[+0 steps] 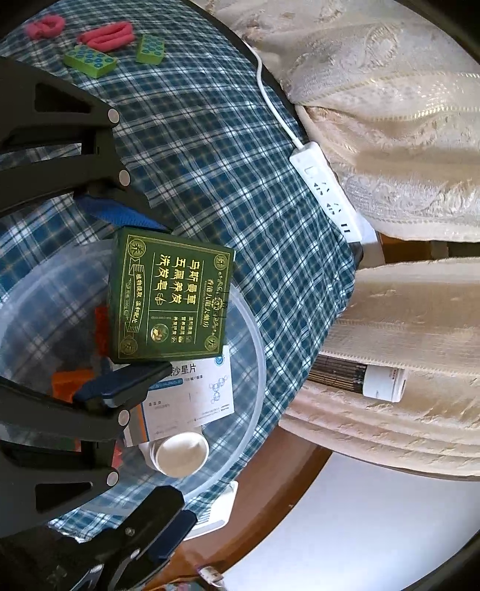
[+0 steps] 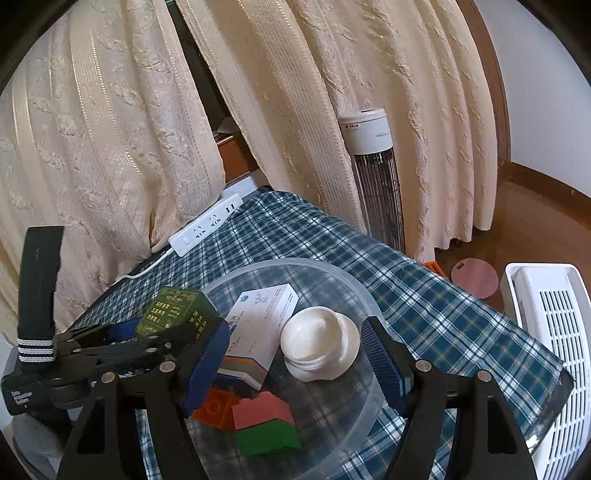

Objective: Organize objects
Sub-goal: 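Lower the held green box into the bowl with the left tool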

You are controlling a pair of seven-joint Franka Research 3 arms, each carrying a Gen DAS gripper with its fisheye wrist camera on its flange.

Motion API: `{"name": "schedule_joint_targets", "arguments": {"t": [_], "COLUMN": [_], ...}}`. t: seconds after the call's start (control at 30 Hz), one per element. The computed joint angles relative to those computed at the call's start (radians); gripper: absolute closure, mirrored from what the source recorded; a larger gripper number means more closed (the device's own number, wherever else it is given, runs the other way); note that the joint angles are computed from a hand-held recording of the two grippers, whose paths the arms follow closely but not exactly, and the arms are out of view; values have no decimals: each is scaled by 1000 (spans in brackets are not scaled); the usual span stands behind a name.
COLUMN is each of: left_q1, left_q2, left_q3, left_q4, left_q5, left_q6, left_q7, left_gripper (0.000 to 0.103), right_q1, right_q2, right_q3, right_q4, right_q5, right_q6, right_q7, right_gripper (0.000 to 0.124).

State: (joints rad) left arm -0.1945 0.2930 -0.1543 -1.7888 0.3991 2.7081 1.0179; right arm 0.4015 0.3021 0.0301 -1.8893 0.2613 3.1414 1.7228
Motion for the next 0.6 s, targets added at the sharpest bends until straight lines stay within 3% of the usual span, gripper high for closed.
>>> {"name": "schedule_joint_targets", "arguments": {"t": [0.27, 0.5, 0.6], "left_q1": [9, 28, 10], "left_q2": [-25, -6, 11], "left_q3": [-10, -44, -30], "left_q4": [-31, -23, -9], "left_q5": [-19, -112, -94], "left_q6": [28, 38, 41], "left_q7": [14, 95, 85], "left_gripper": [33, 33, 33], "right_q1": [11, 33, 41], "right_q2": [-6, -10, -13], "right_q3": [-6, -37, -47], "right_q4": [-6, -13, -17], "right_q5": [-4, -21, -32], "right_q6": [2, 4, 7], "right_q7": [4, 38, 52], "right_gripper": [47, 47, 47]}}
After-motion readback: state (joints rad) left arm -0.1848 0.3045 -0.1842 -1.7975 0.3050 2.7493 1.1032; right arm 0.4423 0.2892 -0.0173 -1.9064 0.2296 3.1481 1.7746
